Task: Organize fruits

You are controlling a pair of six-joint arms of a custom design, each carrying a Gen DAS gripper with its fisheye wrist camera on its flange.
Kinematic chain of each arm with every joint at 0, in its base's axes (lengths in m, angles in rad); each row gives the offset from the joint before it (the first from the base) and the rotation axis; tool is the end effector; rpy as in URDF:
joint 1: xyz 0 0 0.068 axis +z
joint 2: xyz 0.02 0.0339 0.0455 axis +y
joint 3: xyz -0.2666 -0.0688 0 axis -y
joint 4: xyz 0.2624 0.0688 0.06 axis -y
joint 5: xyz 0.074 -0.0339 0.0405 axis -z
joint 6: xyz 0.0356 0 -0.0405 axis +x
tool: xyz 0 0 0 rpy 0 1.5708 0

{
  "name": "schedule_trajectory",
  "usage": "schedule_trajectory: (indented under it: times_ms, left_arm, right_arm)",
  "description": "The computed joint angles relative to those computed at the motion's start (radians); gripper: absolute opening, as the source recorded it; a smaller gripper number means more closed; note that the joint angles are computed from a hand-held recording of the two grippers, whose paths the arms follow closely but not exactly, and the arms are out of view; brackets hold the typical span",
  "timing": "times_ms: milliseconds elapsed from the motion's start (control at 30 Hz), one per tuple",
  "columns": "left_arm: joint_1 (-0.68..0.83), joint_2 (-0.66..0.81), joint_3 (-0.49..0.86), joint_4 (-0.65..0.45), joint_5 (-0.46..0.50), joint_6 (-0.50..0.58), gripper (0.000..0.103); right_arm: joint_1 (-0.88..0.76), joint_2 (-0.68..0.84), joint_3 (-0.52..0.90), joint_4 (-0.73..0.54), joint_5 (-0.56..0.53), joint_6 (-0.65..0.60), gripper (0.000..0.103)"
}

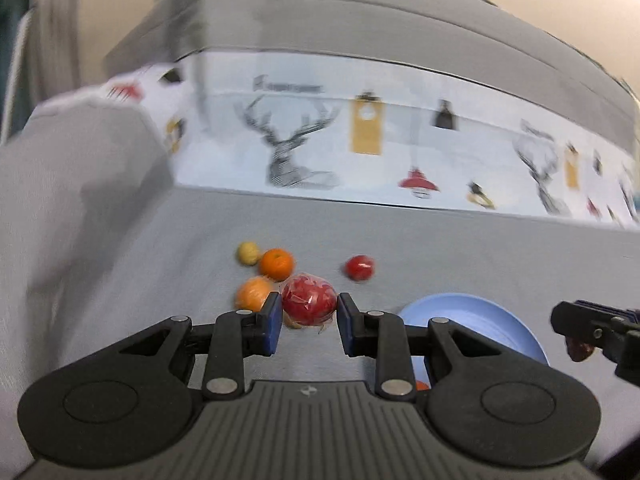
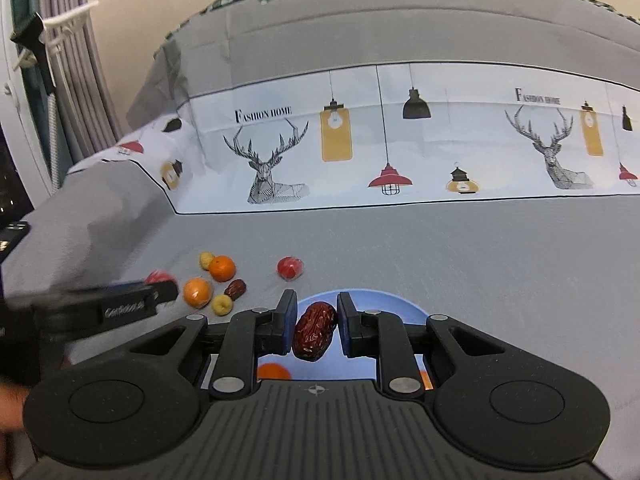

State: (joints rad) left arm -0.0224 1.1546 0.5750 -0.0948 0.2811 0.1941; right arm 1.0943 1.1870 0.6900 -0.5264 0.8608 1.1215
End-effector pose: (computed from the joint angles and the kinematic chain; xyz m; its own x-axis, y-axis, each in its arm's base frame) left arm 0.2489 -0.0155 0.1963 -0.5666 0.1981 -0.7998 0.3541 0.9350 -0.0193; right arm 0.1295 0.1920 0.2053 -0.5288 0.2557 -0.8093 0.1798 0.9657 0.1876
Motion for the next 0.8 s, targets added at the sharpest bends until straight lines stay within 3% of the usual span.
schedule_trajectory:
  times_ms: [133,300,400,800]
  left_arm:
    - [-0.004,-0.078,-0.042,-0.051,0.053,0.075,0.032]
    - [0.048,-0.114,-0.146,0.001,0.155,0.183,0.032]
    - [0.064,-0.067,-0.129,0.027,0.199,0.153,0.032]
    - [0.01,0.06,-0.104,0.074,0.167,0.11,0.032]
  right_arm:
    - [0.077,0.023,-0.012,-0.085,0.037,0.138,0.023]
    - [0.063,0.053,-0.042,-0.067,0.018,0.164,0.023]
    - [0.05,0.073,-0.054,-0.053,0.001,0.169,0.023]
    - [0.018,0.126,-0.065,-0.014,-0.006,0.163,0.022]
